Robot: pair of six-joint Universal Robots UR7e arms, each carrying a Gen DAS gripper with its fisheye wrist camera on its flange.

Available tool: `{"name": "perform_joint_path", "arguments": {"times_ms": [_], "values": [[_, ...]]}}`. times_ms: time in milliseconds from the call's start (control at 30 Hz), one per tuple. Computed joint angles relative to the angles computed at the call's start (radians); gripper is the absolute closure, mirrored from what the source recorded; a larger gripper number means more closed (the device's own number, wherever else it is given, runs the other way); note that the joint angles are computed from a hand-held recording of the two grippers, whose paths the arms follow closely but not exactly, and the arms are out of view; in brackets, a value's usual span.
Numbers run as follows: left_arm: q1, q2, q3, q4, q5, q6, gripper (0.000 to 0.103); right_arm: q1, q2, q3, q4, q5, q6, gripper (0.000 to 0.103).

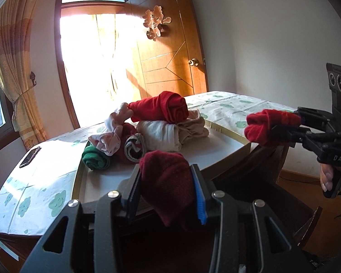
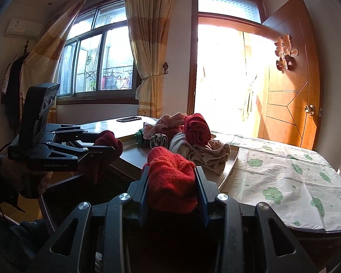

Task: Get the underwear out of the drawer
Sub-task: 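Lower both socks into the cardboard tray and open both grippers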

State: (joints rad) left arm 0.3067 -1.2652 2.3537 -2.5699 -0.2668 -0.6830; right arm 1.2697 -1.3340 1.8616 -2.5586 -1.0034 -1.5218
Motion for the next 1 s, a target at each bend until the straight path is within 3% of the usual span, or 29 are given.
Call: {"name": "perform_joint_path", "arguments": {"times_ms": [467, 1000], "values": [[0.099, 0.106, -0.141, -0.261, -0.055, 0.331, 0.063, 0.089, 0.089, -0.093, -0.061, -0.098, 0.164, 0.064], [0.192, 0.148, -0.262, -0.157, -0.134, 0.315, 0.063, 0.158, 0.207, -0.210, -0.080, -0.261, 0.307, 0.064]]}}
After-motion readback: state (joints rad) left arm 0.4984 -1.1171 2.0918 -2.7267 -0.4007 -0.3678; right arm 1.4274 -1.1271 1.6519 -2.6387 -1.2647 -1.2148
